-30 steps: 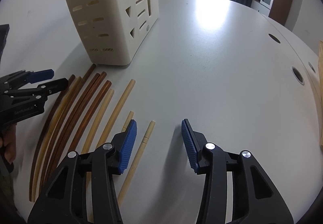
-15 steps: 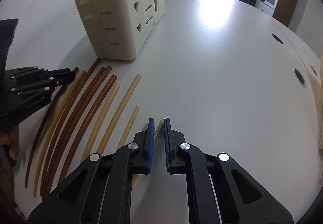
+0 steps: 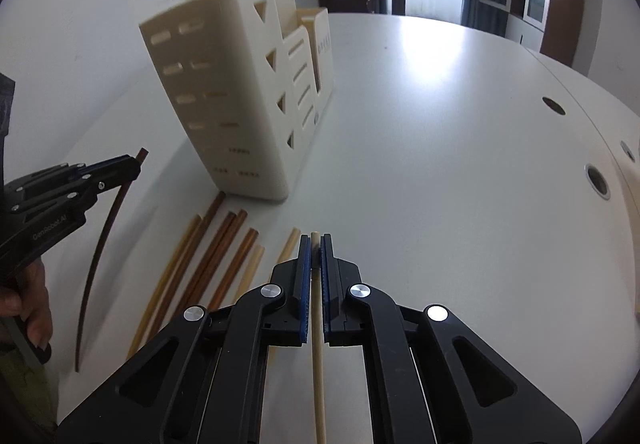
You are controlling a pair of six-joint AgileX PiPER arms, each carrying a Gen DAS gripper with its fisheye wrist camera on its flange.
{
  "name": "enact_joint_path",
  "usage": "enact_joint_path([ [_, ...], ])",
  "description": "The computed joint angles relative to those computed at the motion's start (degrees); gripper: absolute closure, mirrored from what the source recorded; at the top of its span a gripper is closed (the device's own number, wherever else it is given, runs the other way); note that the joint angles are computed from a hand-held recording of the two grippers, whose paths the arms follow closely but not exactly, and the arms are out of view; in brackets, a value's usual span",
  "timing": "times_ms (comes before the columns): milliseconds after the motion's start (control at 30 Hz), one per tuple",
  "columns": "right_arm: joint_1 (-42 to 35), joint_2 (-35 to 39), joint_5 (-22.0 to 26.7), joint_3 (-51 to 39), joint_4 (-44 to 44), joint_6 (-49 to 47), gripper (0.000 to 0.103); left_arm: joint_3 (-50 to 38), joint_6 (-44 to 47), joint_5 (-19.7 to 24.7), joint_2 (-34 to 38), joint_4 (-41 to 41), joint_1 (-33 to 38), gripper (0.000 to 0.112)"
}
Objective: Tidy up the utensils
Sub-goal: 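Lift both held chopsticks upright and carry them over the cream holder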
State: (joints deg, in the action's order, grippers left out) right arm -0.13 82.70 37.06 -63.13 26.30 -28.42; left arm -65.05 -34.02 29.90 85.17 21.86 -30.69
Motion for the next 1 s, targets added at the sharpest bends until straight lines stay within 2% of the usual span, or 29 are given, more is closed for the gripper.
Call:
enact_joint_path([
  [100,-0.6,-0.7,-0.1,-2.3,3.6,-2.3,0.098,-0.4,-2.6,-0.1,-2.7,2.7,-0.5,0.105],
  [133,-0.4,-0.8,-0.3,-3.1,4.4,-2.6,0.098,-2.0,-6.5,0.8,-1.8,6.1,-2.7,0.105],
  [233,-0.9,-1.2,-0.5,-5.2,7.6,-4.7,0.098,-4.5,-9.2,2.3,-2.5,9.5,-4.0,0.105],
  [467,-2.4,-2.3,1.2,-10.4,10.5,-7.5,0.098,-8.5,-14.9,4.1,-3.7,15.8,-6.3,0.105],
  [633,-4.2,-3.4,4.3,-14.2,12.8,-9.5,0.098,-11.6,-15.9,5.3,-4.1,19.4,-7.7,0.105],
  [767,-4.2,-2.6,5.2,-17.6,13.3,-9.6,0.098,-13.6,-17.5,4.2,-4.3,23.0,-8.1,0.105],
  [1000,-4.1,-2.7,3.7,-19.3,14.7,-10.9,0.098,-16.9,-21.0,1.2,-2.9,27.2,-8.2,0.105],
])
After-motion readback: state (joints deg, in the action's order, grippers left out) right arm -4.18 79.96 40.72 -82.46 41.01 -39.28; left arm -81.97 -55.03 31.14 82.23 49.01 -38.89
